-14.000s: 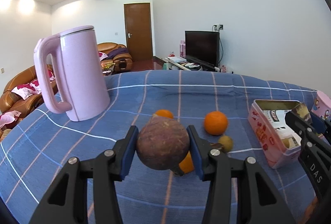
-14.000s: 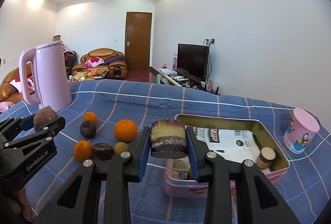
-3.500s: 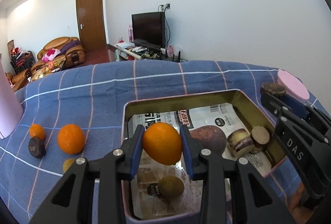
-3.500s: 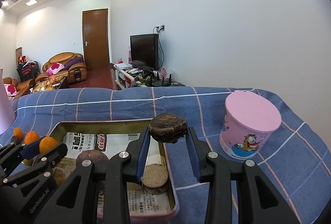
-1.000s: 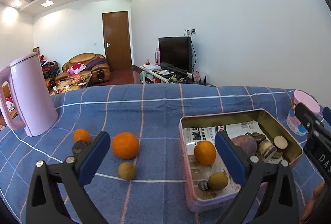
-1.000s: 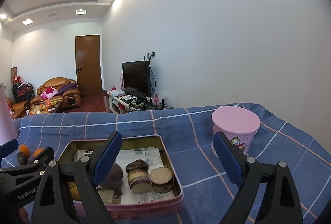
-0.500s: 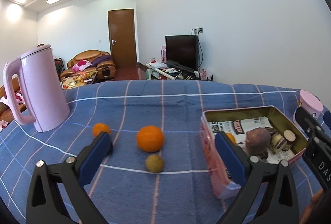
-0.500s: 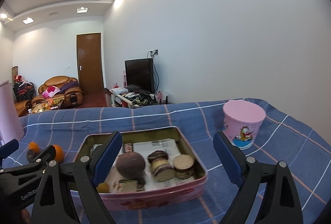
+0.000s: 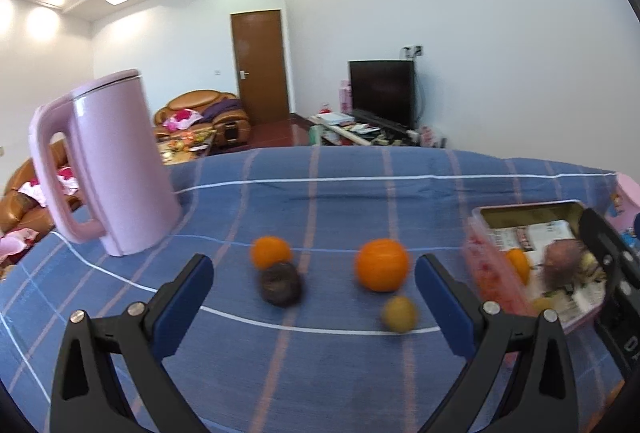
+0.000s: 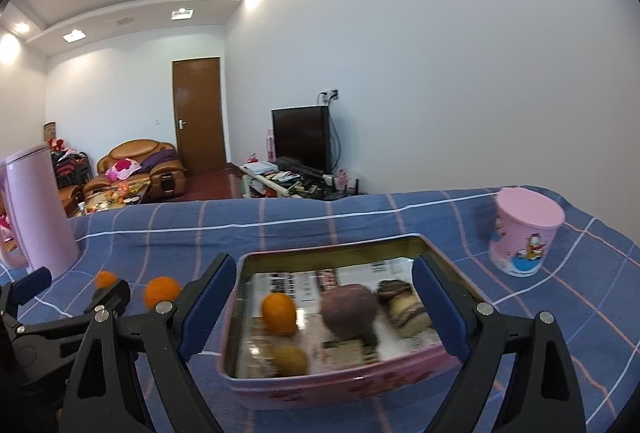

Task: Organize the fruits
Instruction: 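Grasp a small yellow-green fruit with the right tool while the left tool returns to the pile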

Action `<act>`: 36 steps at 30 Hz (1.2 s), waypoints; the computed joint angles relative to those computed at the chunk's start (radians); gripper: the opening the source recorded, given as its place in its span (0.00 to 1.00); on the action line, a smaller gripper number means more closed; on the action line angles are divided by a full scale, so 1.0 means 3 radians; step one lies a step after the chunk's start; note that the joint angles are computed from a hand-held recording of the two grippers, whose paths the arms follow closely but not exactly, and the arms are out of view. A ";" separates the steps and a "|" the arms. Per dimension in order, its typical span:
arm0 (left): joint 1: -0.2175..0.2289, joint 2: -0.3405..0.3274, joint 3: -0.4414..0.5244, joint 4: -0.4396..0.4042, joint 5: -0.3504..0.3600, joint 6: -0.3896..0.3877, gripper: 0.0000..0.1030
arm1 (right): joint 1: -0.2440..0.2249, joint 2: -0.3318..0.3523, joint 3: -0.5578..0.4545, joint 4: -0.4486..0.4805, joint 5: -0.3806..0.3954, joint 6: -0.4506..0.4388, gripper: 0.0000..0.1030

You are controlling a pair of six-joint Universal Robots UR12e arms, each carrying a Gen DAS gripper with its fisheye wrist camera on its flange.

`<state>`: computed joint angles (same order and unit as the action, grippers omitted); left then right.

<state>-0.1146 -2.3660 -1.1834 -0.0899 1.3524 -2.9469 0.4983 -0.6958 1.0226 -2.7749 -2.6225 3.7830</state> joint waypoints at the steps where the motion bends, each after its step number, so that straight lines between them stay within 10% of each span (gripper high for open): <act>1: 0.0014 -0.0016 0.0034 -0.0030 0.0031 -0.0002 1.00 | 0.0005 0.0038 -0.0068 0.0007 0.0021 -0.0041 0.88; 19: 0.0198 -0.0377 0.0835 -0.1071 0.0627 -0.0344 1.00 | -0.0060 0.0504 -0.1123 0.1079 0.0919 -0.0195 0.88; 30: 0.0210 -0.0382 0.0842 -0.1169 0.0598 -0.0261 1.00 | -0.0181 0.0726 -0.1669 0.1979 0.1799 -0.0213 0.45; 36: 0.0215 -0.0369 0.0835 -0.1239 0.0478 -0.0253 1.00 | -0.0236 0.0704 -0.1624 0.1980 0.2147 -0.0131 0.32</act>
<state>-0.0501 -2.4766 -0.9328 -0.4616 1.4957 -3.0227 0.4274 -0.4847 0.5355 -2.1809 -1.9784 3.7436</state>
